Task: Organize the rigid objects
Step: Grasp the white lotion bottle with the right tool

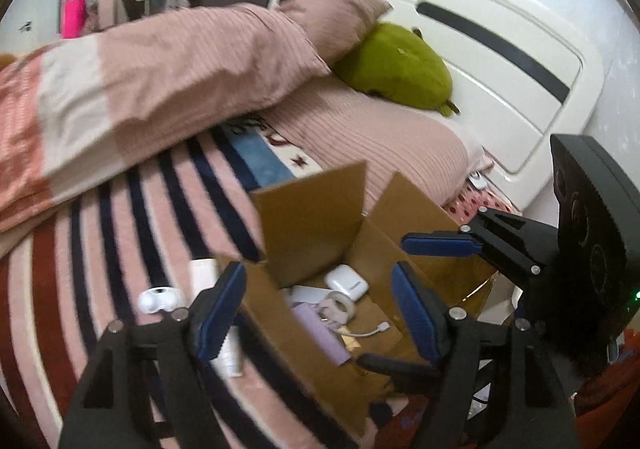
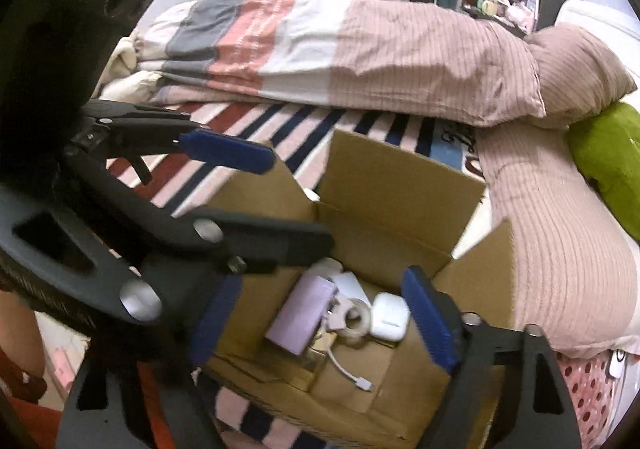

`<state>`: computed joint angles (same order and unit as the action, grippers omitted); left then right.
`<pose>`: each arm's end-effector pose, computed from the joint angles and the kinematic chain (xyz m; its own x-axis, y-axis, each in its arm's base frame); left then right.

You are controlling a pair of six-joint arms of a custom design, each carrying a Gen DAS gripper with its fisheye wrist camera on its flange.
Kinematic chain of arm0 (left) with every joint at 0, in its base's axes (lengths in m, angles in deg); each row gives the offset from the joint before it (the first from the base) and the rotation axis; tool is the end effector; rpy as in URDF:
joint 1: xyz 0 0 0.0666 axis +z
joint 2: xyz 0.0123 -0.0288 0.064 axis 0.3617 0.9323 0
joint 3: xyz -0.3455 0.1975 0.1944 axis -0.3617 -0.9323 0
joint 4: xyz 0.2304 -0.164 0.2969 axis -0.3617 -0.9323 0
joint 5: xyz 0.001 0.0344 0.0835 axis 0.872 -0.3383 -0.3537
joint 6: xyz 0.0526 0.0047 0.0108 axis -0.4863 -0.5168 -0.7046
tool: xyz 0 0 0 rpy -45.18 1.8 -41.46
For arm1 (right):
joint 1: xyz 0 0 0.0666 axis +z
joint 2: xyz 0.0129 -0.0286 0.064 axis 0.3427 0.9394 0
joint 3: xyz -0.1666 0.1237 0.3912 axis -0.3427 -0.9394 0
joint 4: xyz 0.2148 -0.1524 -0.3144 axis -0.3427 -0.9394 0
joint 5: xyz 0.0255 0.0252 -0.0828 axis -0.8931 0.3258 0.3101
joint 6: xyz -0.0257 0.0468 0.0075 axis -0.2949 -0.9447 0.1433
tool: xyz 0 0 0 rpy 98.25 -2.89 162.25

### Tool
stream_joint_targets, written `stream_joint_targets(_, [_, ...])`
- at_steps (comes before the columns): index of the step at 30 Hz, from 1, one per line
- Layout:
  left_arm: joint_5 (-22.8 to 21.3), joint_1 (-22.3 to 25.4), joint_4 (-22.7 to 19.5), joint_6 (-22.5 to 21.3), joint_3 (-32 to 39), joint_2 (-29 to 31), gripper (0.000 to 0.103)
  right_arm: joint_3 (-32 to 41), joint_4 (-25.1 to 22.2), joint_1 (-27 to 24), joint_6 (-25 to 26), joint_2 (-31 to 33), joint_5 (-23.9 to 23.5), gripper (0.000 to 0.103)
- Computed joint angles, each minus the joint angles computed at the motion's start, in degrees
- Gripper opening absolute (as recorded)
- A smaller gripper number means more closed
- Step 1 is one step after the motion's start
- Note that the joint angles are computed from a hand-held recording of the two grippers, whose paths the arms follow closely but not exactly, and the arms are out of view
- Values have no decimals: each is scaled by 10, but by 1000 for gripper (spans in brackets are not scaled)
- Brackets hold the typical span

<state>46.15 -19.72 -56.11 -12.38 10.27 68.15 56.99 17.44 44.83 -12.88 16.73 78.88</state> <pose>0.3987 -0.3503 0.4168 -0.6942 0.2612 -0.6708 0.5385 0.8068 -0.2431 0.3724 0.1732 0.4022 -0.6795 -0.3611 -0.6387 -0.4733 0.8809 0.0055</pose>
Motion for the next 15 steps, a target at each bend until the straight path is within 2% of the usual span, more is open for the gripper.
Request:
stream_joint_targets(4, [-26,22,16,5,-47,-53,72,19,3,37,-4,7,10,96])
stream_joint_targets(6, [-39,38,25,4,-74,-80,74,33,3,55,-3,17,8,96])
stream_joint_targets(9, [-57,66,44,2,-121,-122,82,55,2,87,-8,36,2,96])
stream_joint_targets(12, [-58,94,61,7,-164,-154,82,81,-5,120,-25,64,1,96])
stream_joint_targets(15, [-60,118,78,12,-202,-176,82,86,19,149,-44,85,-13,96])
